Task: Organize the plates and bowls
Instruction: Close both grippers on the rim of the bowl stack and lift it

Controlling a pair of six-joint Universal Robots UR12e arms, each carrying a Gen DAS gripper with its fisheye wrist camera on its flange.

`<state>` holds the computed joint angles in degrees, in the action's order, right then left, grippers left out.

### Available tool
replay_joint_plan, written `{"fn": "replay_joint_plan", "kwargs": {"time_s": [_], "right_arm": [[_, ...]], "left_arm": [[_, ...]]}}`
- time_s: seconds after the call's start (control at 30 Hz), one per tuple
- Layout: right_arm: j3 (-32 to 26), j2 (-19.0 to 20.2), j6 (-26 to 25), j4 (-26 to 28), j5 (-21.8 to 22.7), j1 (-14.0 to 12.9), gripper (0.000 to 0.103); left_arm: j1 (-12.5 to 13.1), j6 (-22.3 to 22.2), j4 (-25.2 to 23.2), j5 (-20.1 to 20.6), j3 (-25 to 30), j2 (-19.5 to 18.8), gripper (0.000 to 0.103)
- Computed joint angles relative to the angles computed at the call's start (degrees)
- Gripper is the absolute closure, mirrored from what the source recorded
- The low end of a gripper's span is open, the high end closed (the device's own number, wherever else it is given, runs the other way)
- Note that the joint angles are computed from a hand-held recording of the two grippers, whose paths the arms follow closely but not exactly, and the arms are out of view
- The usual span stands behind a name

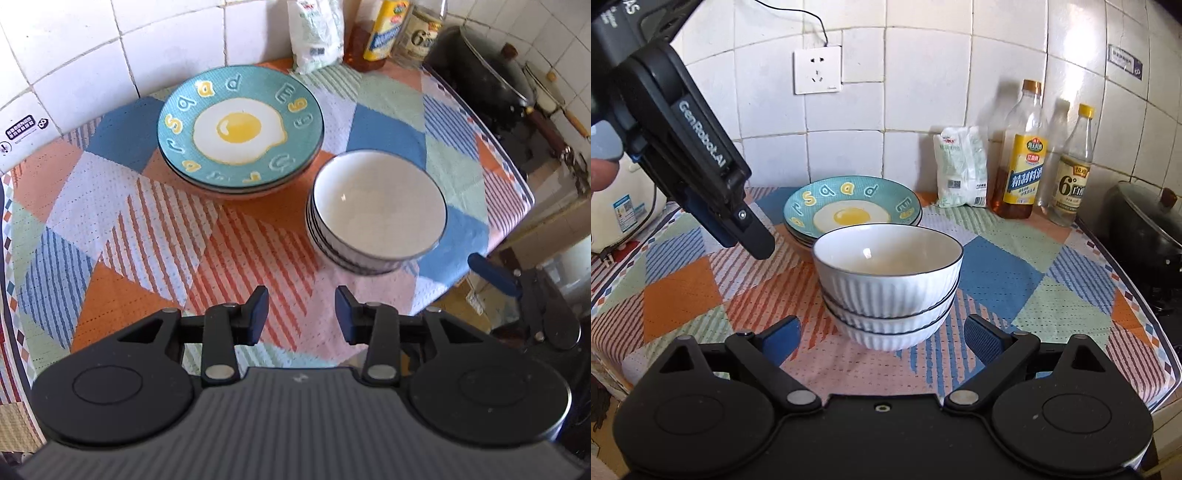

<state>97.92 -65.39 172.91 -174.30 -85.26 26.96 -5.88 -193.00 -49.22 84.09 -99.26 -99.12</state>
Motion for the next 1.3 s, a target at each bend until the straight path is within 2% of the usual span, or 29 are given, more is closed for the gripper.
{"fn": "replay_joint_plan", "kwargs": {"time_s": [0.13,0.27,0.37,0.5,0.6,0.63,0.73,0.77,0.83,0.9,1.07,1.17,1.23,1.3], "right_arm": [[0.8,-0.38,0.82,-0.36,0.54,-0.38,0.006],[1.56,0.52,3.53,-1.79,2.41,-1.42,0.006],[1.77,1.61,6.76,-2.57,4.62,-2.28,0.006],[1.6,3.11,7.65,-5.06,4.97,-2.53,0.006],[0.82,4.24,7.65,-5.6,5.49,-2.6,0.006],[0.55,4.49,7.65,-5.26,6.02,-2.65,0.006],[-0.6,5.79,6.73,-5.17,8.0,-2.9,0.005],[-1.08,6.27,4.73,-4.93,8.29,-2.93,0.005],[-2.22,7.35,-0.02,-4.74,5.59,-2.43,0.004],[-3.01,8.06,-1.62,-4.75,3.95,-2.17,0.004],[-3.82,8.78,-2.3,-4.95,8.86,-3.05,0.004],[-4.58,9.27,-2.08,-4.71,11.25,-3.37,0.004],[-5.16,9.57,-2.67,-4.38,12.46,-3.5,0.004],[-5.65,9.82,-3.14,-3.82,13.38,-3.61,0.003]], "left_arm": [[-0.26,0.0,-0.22,0.21,-0.49,0.14,0.064],[-0.7,-3.16,3.34,2.92,-1.64,0.03,0.065],[-0.43,-3.13,7.19,1.48,-2.33,0.07,0.064],[-0.23,-2.3,11.54,-0.57,-2.86,-0.18,0.061],[-0.69,-2.97,9.62,-0.58,-1.3,-1.64,0.058],[-0.85,-3.31,9.83,-0.33,-1.06,-2.15,0.053],[-1.68,-7.88,14.14,4.04,-1.6,-3.5,0.048],[-1.63,-9.98,13.66,4.46,-1.33,-3.96,0.048],[-0.63,-12.65,13.89,0.72,-1.48,-4.42,0.048],[-0.04,-13.72,14.73,-1.8,-1.77,-4.8,0.047],[0.18,-11.43,13.4,-4.49,-0.34,-6.89,0.046],[0.7,-11.8,12.6,-7.6,0.56,-8.3,0.047],[0.77,-12.7,12.74,-7.69,0.78,-8.91,0.051],[0.36,-13.6,14.38,-5.29,0.64,-9.1,0.063]]}}
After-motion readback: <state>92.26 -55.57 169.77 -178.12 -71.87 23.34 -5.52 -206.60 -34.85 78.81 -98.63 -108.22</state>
